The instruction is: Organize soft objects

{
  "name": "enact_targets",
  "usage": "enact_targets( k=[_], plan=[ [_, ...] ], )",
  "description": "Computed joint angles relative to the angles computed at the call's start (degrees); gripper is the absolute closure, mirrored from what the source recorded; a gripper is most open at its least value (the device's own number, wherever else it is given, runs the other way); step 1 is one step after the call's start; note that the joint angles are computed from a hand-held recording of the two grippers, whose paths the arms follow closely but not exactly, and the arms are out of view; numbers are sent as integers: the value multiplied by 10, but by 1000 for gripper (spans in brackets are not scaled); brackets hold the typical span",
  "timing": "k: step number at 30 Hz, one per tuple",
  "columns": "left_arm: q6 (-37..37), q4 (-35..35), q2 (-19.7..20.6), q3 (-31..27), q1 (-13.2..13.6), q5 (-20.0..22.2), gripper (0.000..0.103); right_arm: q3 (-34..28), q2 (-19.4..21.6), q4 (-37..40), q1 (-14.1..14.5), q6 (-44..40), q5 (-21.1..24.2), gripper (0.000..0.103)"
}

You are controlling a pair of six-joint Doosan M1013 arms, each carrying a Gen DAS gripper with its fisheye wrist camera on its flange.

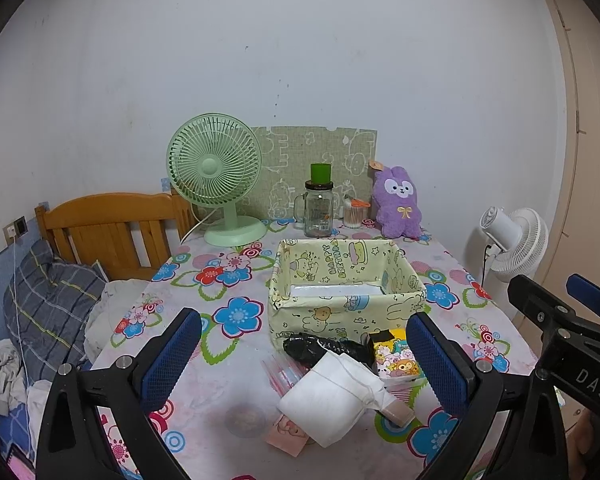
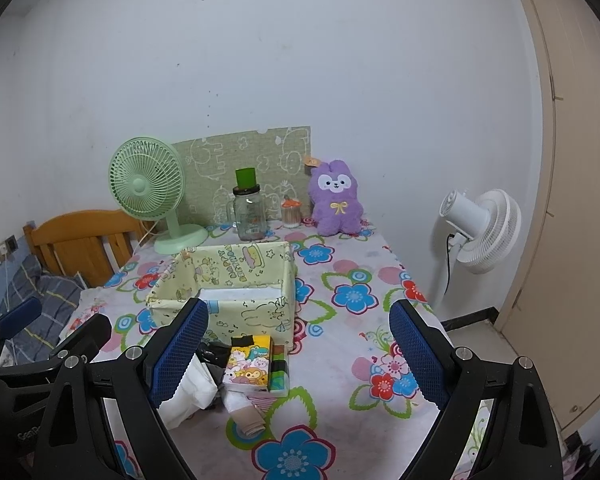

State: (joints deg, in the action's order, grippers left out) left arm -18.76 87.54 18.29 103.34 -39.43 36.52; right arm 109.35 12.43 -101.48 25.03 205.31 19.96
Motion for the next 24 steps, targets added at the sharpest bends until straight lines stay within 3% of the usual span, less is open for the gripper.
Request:
enact_targets(
  k=[24],
  plan=[
    [-9,9,0,2,2,-4,1,-2,0,5,0,-5,-4,9]
  ],
)
